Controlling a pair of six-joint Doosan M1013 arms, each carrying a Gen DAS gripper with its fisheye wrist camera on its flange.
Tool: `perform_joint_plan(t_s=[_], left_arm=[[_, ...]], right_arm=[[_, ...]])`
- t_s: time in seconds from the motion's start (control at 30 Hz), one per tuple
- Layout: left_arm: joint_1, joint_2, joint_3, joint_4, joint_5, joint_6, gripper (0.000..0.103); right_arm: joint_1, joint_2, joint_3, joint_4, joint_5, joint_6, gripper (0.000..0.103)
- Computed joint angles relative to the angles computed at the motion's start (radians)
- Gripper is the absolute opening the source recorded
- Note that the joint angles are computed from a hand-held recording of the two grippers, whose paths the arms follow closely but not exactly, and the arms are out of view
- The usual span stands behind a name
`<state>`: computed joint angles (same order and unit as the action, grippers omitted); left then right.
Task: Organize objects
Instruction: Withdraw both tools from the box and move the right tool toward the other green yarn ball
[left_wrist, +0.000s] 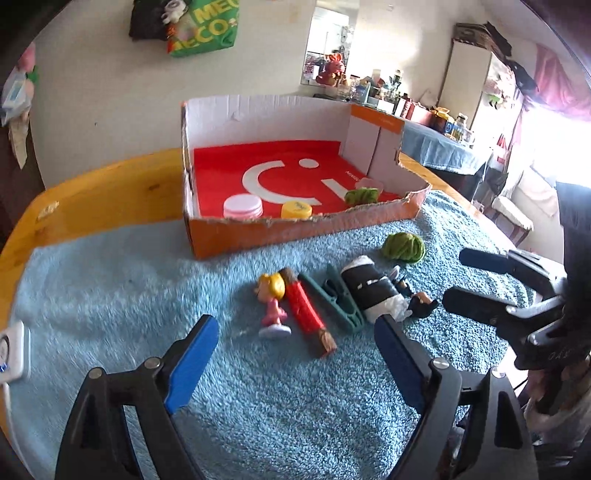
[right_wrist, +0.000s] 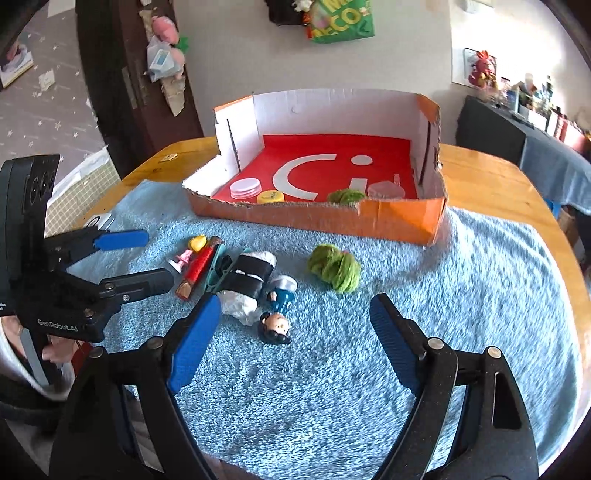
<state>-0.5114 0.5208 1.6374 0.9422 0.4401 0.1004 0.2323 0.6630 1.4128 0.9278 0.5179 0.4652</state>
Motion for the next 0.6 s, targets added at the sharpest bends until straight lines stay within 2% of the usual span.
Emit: perform_joint_plan(t_s=[0.13,0.33,0.6], left_arm=[[0.001,0.003,0.007,0.004,0.007,-0.030,0.088],[0.002,0.002,0.013,0.000,0.031,-0.035,0.088],[0.012,0.020,-0.016,-0.094,0.108,0.096,0.088]], right_arm=[[0.000,0.003,0.020,0.055,-0.018,-0.037,0.083],[0.000,0.016,0.016,0.024,-0.018,0.009,0.083],[0.014,0.020,0.023,-0.060,-0.086,0.034,0.083]])
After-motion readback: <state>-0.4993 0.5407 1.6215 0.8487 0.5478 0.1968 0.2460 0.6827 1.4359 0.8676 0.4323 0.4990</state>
